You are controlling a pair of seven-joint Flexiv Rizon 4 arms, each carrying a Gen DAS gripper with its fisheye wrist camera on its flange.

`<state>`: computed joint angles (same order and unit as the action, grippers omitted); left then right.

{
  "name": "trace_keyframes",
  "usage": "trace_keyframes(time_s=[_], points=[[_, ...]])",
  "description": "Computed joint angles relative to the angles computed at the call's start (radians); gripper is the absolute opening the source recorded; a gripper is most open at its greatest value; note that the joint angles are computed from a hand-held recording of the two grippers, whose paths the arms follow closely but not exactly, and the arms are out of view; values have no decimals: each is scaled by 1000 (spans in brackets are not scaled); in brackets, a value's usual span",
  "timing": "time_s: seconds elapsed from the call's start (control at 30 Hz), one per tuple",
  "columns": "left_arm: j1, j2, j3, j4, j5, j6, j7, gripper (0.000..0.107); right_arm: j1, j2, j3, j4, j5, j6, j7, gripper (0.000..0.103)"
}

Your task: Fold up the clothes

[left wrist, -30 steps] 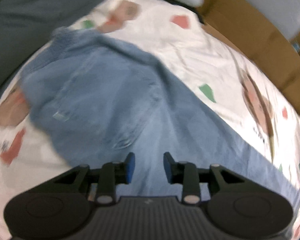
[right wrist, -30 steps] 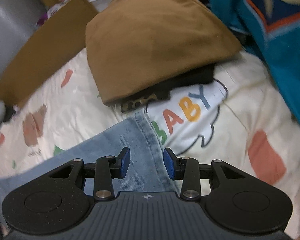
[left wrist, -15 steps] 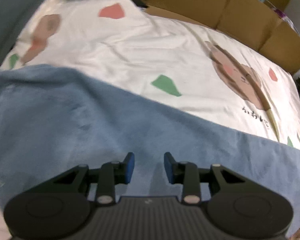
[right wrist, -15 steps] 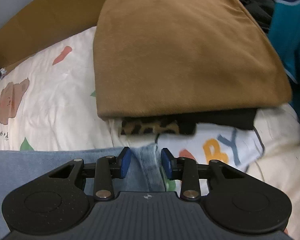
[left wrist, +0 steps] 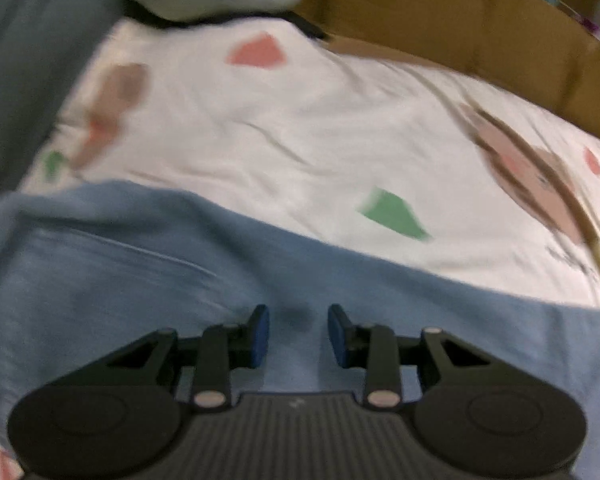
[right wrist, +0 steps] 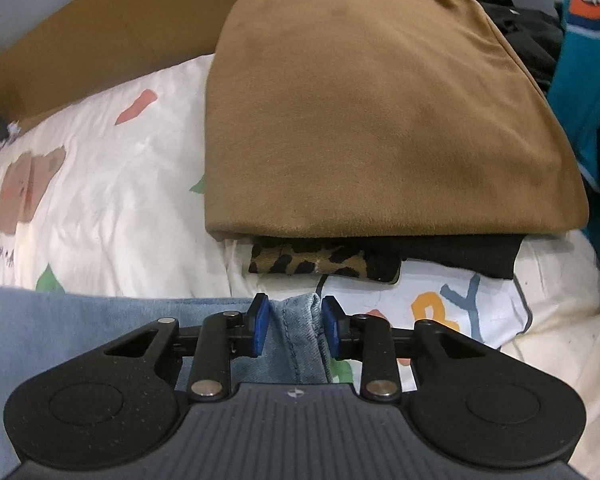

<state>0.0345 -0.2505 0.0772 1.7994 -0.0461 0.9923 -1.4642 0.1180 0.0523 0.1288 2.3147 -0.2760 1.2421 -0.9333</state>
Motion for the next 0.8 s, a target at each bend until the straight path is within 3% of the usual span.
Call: trace_keyframes(time_s=[0.33, 0.5, 0.8], points=[[20, 13, 111, -74, 235, 6, -242, 34, 4, 16, 4, -11, -3, -41, -30, 34], [42, 16, 130, -105, 339, -6, -334, 33, 9, 31, 10, -27, -24, -83, -32, 35], [137, -74, 108, -144, 181, -43, -352, 30, 27, 58, 26, -64, -51, -168, -71, 36]])
